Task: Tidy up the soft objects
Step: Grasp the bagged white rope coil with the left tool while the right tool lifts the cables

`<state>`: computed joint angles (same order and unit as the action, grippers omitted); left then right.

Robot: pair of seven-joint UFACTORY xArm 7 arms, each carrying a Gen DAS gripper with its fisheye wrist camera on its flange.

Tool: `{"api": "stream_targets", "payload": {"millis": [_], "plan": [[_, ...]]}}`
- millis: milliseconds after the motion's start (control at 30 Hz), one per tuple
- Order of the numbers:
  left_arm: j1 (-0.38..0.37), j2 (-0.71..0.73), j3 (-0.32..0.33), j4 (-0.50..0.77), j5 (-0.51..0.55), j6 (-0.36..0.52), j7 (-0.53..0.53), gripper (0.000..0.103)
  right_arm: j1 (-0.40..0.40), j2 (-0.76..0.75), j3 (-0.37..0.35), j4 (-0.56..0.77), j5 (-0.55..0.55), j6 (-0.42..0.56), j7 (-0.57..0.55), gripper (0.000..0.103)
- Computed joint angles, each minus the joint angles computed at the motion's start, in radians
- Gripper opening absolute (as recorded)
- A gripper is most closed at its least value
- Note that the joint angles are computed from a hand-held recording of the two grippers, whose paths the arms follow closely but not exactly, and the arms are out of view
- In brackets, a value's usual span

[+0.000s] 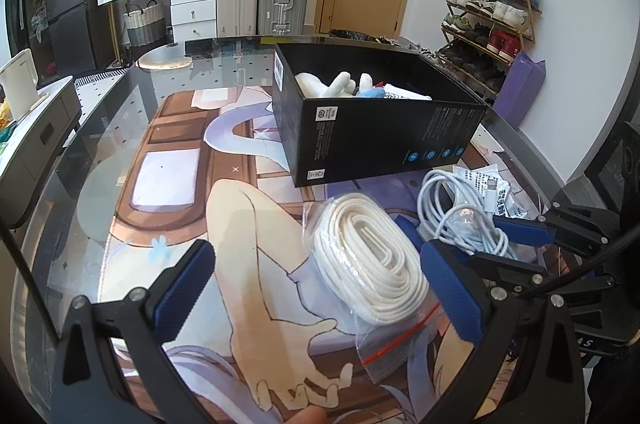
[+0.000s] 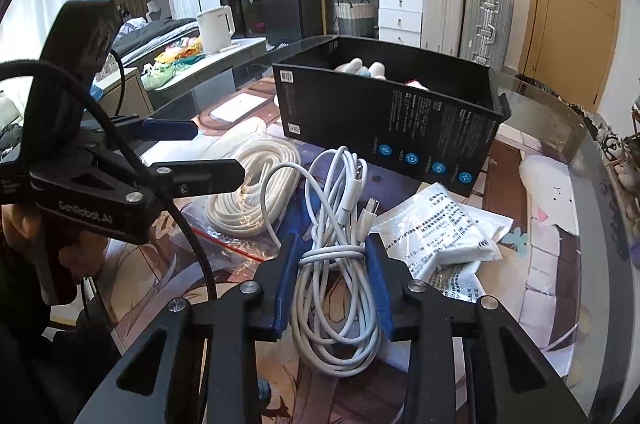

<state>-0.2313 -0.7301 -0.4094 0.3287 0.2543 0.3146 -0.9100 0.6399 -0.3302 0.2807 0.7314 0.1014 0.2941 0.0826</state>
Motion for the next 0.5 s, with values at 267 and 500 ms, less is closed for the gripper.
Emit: {"api": "stream_targets", "payload": {"millis": [267,500], "plan": [[0.012,0.041,-0.021,0.03,0.014,0.023,-0.012,0.103,0.041,-0.077,-0.05,-0.063,0.071,-0.074,-0.007,0.034],[0.01,0.126,-0.033,0.094,0.051,0.071,-0.033,0.103,0.032,-0.111,-0.058,-0.08,0.075,-0.096,0.018,0.034]]}}
